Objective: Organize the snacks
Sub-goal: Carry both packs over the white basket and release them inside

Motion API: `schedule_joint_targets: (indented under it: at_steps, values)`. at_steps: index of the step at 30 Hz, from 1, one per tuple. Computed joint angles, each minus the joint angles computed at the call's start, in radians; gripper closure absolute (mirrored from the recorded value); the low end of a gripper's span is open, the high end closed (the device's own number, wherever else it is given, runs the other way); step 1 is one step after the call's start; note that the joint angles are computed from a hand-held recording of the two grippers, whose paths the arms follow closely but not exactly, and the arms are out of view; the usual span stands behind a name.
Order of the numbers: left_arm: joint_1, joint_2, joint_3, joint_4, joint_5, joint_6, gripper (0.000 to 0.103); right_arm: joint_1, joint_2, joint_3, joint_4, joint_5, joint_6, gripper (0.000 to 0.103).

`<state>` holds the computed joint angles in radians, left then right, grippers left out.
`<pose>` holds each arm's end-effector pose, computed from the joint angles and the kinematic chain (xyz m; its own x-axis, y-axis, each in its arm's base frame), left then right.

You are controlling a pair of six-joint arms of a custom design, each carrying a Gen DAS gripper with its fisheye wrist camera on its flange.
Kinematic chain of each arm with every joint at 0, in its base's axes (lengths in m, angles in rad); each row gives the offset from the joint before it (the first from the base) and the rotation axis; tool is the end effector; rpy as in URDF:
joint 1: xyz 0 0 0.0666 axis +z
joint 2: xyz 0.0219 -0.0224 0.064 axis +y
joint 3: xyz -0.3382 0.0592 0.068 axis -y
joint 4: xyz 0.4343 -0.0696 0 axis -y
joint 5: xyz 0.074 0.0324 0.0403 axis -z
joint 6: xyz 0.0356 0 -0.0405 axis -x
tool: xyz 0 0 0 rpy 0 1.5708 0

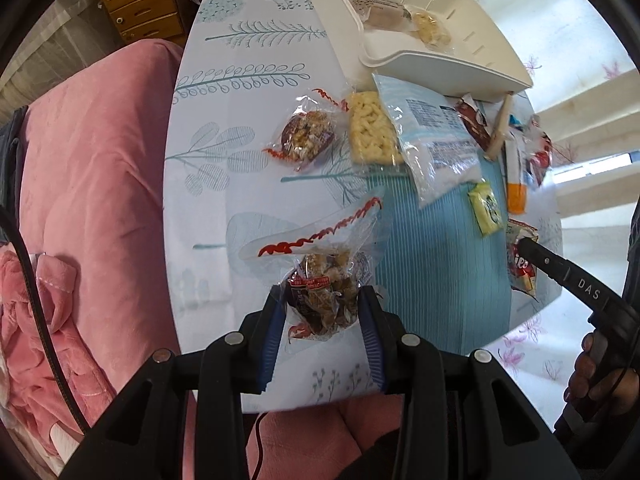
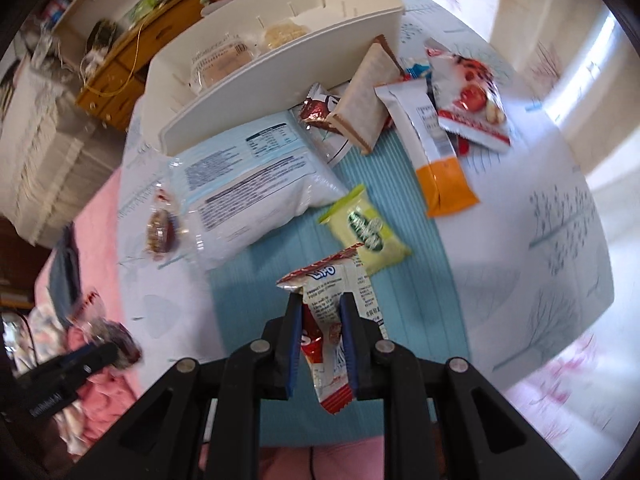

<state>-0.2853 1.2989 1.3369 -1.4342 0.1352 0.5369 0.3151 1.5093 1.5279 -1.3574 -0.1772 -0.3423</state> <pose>0.4297 -0.1315 0.3835 -0.9662 -0.2448 -0.0814 -0.2244 0.9531 -0.2029 0.5003 0.1692 0.3743 -0.9869 0.0258 -0.1590 -0.0131 0.9710 0.2388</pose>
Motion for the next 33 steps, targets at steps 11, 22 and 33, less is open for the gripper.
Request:
schedule_joint_targets:
  at_steps: [11, 22, 33]
  values:
    - [-0.007, -0.018, 0.09, -0.069, 0.046, -0.024, 0.068, 0.007, -0.054, 0.021, -0.001, -0.153, -0.147, 0.085]
    - [-0.029, 0.095, 0.326, -0.152, 0.032, 0.002, 0.068, -0.008, 0.046, 0.239, -0.052, -0.264, -0.069, 0.085]
    - [-0.044, 0.292, 0.645, -0.194, -0.014, 0.025, 0.068, -0.045, 0.284, 0.623, -0.17, -0.363, 0.058, 0.085]
